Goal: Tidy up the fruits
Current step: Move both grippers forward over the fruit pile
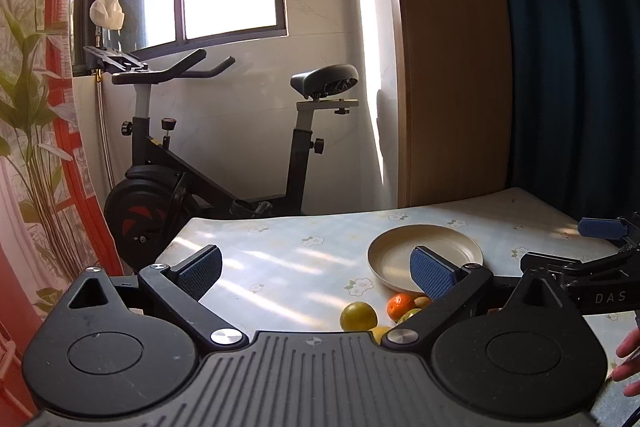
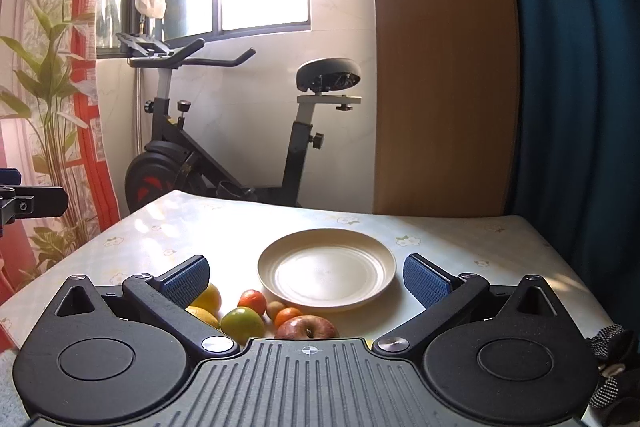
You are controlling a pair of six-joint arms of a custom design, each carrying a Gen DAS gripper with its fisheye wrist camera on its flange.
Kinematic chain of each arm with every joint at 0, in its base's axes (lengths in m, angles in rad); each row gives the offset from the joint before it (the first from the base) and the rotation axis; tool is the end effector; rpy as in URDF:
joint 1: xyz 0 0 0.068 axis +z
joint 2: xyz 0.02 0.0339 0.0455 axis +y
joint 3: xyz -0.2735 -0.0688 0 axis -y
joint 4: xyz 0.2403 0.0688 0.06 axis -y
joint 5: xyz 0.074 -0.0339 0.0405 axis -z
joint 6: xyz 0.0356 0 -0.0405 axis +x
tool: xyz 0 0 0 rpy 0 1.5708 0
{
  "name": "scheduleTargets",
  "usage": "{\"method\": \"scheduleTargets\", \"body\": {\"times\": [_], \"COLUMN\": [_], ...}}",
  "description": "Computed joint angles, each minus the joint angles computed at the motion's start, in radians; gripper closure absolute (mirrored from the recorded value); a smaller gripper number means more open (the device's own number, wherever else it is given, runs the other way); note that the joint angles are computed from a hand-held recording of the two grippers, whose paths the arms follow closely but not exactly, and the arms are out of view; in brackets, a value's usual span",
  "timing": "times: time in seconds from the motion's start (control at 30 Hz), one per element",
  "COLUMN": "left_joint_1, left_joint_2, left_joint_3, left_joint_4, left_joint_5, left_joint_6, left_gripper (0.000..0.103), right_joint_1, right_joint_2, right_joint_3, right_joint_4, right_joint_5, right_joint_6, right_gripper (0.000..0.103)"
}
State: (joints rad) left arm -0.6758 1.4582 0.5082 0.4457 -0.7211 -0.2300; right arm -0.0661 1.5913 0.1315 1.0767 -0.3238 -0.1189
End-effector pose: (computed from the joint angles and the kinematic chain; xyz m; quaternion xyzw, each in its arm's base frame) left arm 0.2223 -0.1481 0.1760 0.0032 0.8255 0.0650 0.5606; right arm 0.2121 -0.0027 0.1145 -0.1118 0.8153 0.0820 0.5622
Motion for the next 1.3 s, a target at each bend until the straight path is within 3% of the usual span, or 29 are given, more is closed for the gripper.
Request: {"method": "scheduleTargets", "body": {"times": [0.2, 0.43, 0.57, 0.63, 0.7, 0.97, 1.3], "left_joint_1": [0.072, 0.147, 0.145, 0.149, 0.164, 0.199, 0.196], "left_joint_2": [0.079, 0.132, 0.183, 0.209, 0.215, 0.234, 0.248], "left_joint_3": [-0.016, -0.024, 0.001, 0.031, 0.028, 0.009, -0.039], "left_joint_4": [0.059, 0.035, -0.002, -0.046, -0.045, -0.019, 0.068], "left_joint_5": [0.124, 0.176, 0.136, 0.130, 0.173, 0.268, 0.292], "left_joint_6": [-0.047, -0.124, -0.124, -0.124, -0.126, -0.161, -0.192], "left_gripper": [0.004, 0.005, 0.006, 0.014, 0.021, 0.022, 0.028], "right_joint_1": [0.063, 0.132, 0.153, 0.157, 0.149, 0.104, 0.084], "right_joint_2": [0.108, 0.231, 0.299, 0.329, 0.355, 0.441, 0.485], "right_joint_3": [0.005, 0.063, 0.082, 0.082, 0.084, 0.093, 0.065], "right_joint_4": [0.058, 0.039, 0.071, 0.102, 0.123, 0.158, 0.224], "right_joint_5": [0.002, 0.024, 0.040, 0.046, 0.033, -0.038, -0.109], "right_joint_6": [-0.038, -0.056, -0.067, -0.064, -0.064, -0.075, -0.090], "right_gripper": [0.000, 0.000, 0.000, 0.000, 0.000, 0.000, 0.007]}}
